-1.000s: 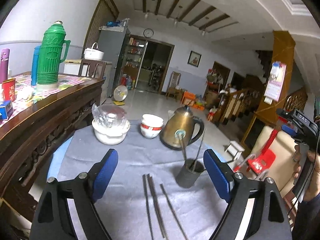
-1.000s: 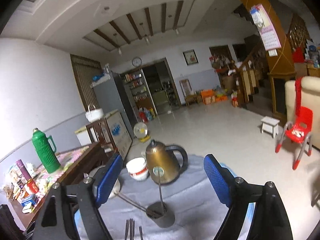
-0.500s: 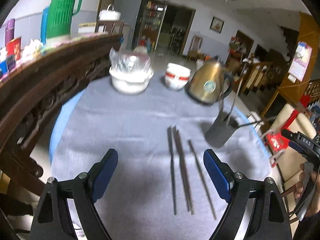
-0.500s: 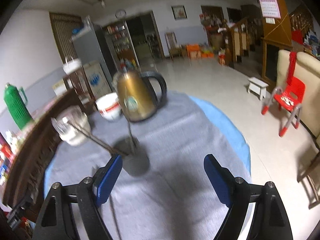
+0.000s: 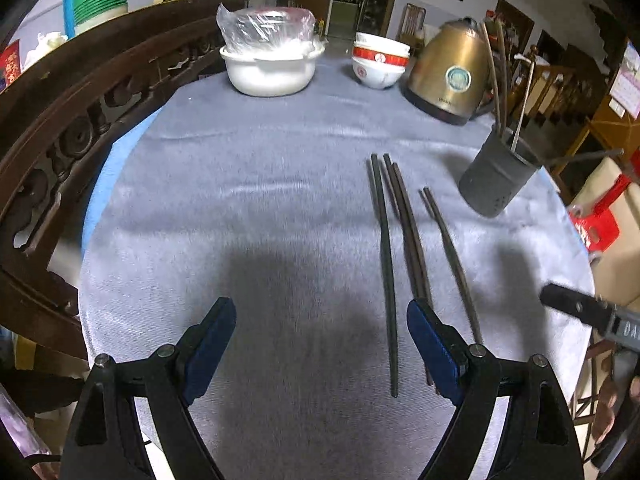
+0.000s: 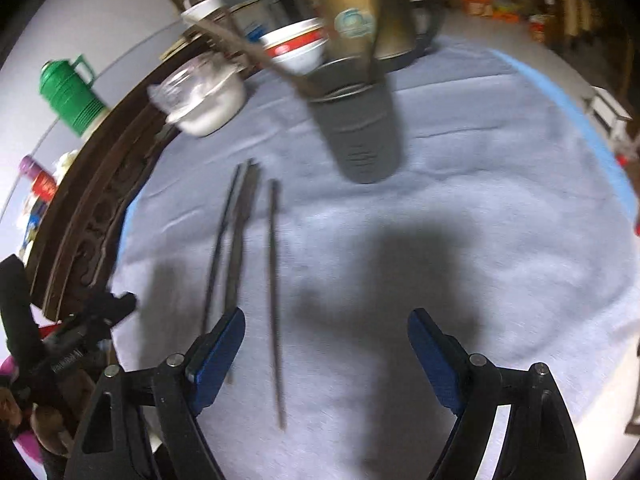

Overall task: Organize utensils
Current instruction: 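Open both tools and move them back down to the chopsticks on the cloth, then pinch one dark chopstick with the right tool while the left tool pinches another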

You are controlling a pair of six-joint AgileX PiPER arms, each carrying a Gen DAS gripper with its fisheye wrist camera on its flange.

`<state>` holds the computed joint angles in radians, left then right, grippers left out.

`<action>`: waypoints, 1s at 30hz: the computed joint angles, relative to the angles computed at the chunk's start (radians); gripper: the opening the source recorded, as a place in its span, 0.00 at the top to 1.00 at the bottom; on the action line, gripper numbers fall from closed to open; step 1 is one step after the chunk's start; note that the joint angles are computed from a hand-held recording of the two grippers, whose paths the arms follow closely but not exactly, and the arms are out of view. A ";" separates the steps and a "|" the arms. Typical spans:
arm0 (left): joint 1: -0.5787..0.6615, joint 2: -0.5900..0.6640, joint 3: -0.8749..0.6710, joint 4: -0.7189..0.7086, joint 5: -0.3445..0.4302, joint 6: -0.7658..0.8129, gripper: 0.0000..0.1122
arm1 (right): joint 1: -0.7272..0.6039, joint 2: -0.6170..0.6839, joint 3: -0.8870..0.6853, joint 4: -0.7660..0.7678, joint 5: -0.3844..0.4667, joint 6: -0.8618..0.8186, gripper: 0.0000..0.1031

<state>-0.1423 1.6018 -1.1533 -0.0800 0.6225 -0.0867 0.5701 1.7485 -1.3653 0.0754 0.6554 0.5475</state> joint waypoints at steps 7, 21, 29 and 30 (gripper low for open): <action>0.015 0.023 0.001 -0.006 0.018 -0.004 0.22 | -0.014 0.254 -0.363 0.117 0.188 -0.129 0.61; -0.086 0.196 -0.184 0.044 0.085 -0.014 0.28 | 0.016 0.377 -0.468 0.073 0.272 -0.135 0.88; -0.109 0.309 -0.319 0.073 0.188 -0.039 0.99 | -0.010 0.323 -0.352 0.134 0.190 -0.196 0.90; -0.102 0.323 -0.335 0.054 0.217 -0.026 1.00 | -0.011 0.322 -0.348 0.138 0.186 -0.203 0.91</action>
<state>-0.2440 1.9249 -1.4882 -0.0261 0.8394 -0.1132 0.5592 2.0701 -1.7129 0.2133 0.8418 0.3443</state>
